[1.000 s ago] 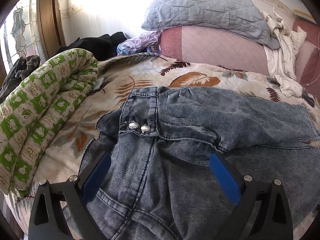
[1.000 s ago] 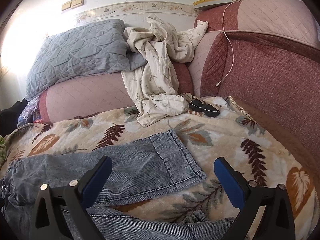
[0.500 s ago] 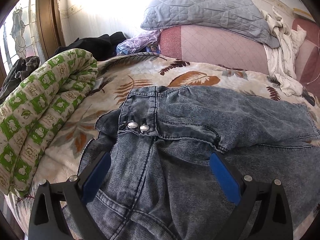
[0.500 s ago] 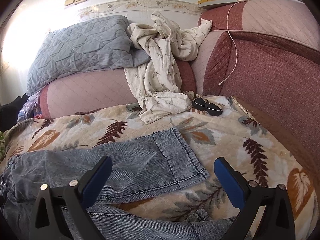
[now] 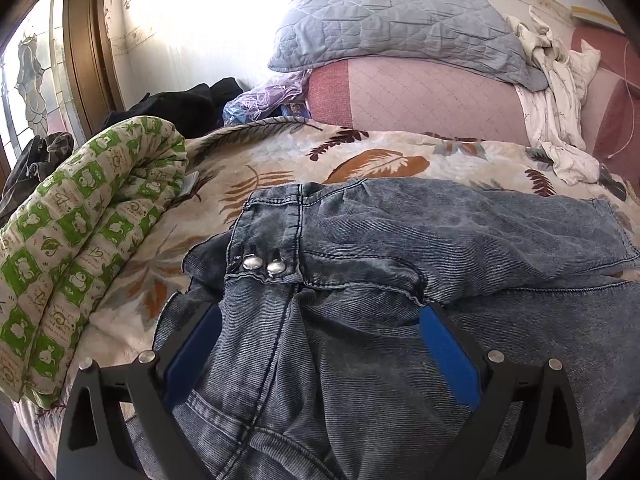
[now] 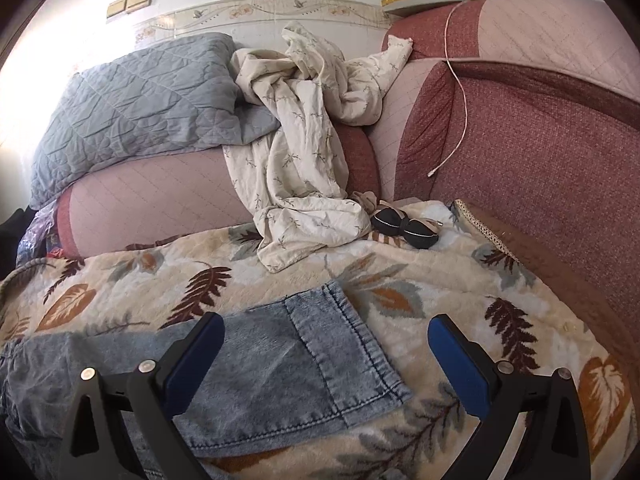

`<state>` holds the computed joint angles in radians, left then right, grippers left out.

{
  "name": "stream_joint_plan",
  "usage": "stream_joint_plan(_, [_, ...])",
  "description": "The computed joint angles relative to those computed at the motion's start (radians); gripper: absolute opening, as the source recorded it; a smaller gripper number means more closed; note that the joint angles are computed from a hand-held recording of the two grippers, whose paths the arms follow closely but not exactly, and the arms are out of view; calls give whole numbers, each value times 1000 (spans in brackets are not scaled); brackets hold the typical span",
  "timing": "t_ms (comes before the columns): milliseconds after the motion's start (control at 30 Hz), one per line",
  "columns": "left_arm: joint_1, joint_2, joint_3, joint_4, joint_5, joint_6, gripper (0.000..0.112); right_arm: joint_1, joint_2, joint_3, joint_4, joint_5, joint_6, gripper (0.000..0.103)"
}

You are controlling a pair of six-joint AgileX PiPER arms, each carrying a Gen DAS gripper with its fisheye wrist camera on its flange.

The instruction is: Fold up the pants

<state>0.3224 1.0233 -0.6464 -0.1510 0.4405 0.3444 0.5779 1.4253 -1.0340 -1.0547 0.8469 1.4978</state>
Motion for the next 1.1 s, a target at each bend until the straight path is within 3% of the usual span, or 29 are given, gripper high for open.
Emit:
stream_joint_plan(133, [-12,9,-11,15,1,-19,99,-116,32,-53,135,-90,-179,103])
stream_joint_plan(233, [9,57,-85,-52,57,61,99,-179,71,-106,241,-122,-345,103])
stream_joint_plan(433, [26,273,-399,-26,140,98,99,-255,154,-233,414,-140,-605,103])
stream_joint_plan(500, [3,374,-520,75,169,31,99,-268,190,-280,442,-132,-664,103])
stream_joint_plan(733, [30,705,-952,43,475,65,99,-348,308,-417,585,-121,-793,101])
stream_joint_plan(933, [29,886,-1141,82,614,-27,99,-404,413,-495,705,-92,-881,84])
stream_joint_plan(1100, [40,998,-1283,100,697,-102,96,-430,451,-511,739,-99,-885,84])
